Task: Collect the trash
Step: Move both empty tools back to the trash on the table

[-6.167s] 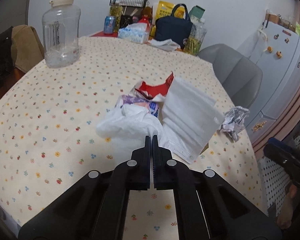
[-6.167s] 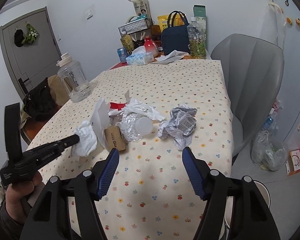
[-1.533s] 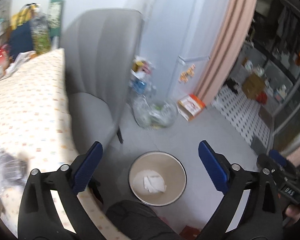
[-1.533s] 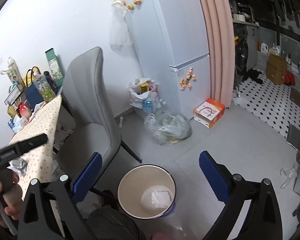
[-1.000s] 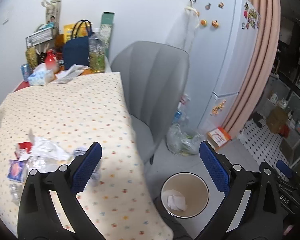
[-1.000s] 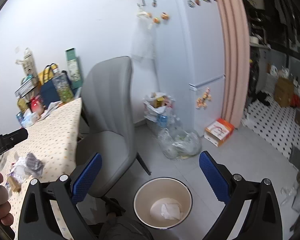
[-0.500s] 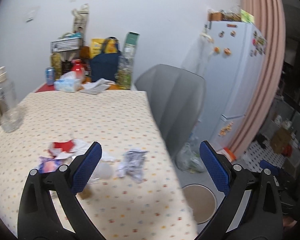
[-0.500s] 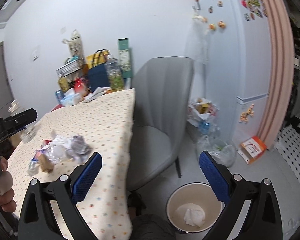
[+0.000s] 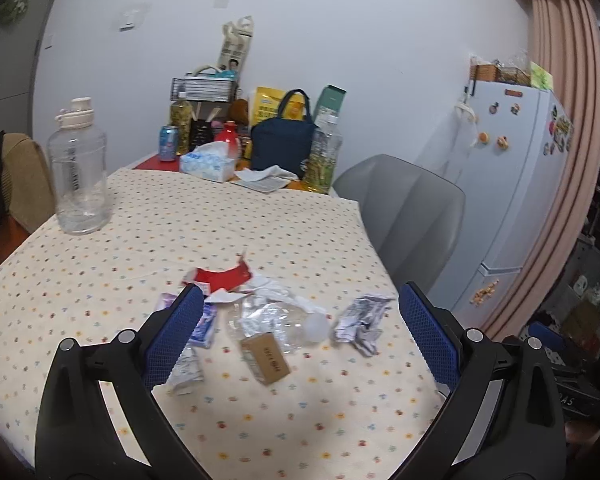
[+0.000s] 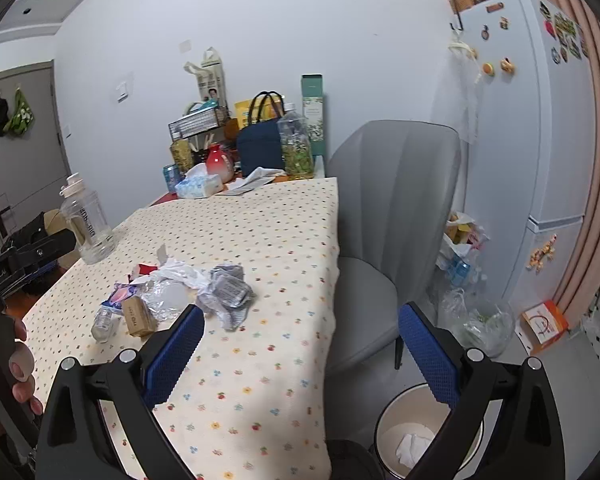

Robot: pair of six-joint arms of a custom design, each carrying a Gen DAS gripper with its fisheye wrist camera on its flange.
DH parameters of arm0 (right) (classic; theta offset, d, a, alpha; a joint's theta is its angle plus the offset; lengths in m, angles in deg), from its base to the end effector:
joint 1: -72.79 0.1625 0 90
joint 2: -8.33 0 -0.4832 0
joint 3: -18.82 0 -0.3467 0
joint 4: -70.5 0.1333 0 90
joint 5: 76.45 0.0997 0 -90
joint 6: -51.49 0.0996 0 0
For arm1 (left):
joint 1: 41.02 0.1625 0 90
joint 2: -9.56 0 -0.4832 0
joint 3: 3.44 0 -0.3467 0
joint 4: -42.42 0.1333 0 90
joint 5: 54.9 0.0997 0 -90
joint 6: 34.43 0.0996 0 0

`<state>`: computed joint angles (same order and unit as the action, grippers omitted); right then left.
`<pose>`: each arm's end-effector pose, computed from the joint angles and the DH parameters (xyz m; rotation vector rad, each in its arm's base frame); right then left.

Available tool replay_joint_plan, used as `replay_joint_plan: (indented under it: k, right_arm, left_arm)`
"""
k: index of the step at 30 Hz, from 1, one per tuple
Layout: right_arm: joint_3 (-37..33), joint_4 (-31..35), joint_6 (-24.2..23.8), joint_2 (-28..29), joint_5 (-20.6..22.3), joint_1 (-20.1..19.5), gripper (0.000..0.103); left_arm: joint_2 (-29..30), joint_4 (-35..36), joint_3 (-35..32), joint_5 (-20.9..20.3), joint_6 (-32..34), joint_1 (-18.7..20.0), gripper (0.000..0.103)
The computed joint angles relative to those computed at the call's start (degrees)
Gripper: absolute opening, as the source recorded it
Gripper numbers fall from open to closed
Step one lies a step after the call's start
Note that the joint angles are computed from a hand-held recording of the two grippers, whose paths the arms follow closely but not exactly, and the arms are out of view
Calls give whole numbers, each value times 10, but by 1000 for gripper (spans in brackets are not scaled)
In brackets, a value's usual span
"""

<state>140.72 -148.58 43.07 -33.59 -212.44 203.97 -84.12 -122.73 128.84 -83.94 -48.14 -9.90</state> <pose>0.4003 -0.3639 0.1740 0.5600 -2.2748 1.2832 -0.1847 -0.3689 0.4489 0.4610 2.2489 -1.3849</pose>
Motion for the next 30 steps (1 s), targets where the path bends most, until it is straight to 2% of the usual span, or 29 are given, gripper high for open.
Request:
replay_joint_plan:
  k: [3,8,11,13,15,18,21,24,28,30]
  right_arm:
    - [-8,3,-9,8,6,2,95]
    - [-17,10,-28,18,46,1,95]
    - [-28,15,-38,28,51,3,95]
    - [-36,29,-37,31,57,3,95]
    - [-43,46,-30,34,54,5,95]
    - [-52,81,-19,34,66,3,95]
    - [-58,98,-16,40,76,1,95]
    - [-62,120,-5,41,87,-4,95]
    - [-63,136,2,41,103,-10,85]
    - [-61,144,6,39,111,-14,84]
  left_arm:
    - [-13,-5,11,26,-8,-2,97]
    - [-40,-5,23,37,-11,5,97]
    - [-54,-20,36,57,-12,2,97]
    - [-66,-2,36,68,-31,4,97]
    - [-83,48,28,69,-65,13,97]
    - [-103,108,11,33,-89,38,97]
    - [-109,165,-2,19,-116,61,97]
    - [-105,184,-13,-13,-124,88,97]
    - [-89,216,-28,-45,-141,123,97]
    - [-76,213,-32,-58,-139,138,96]
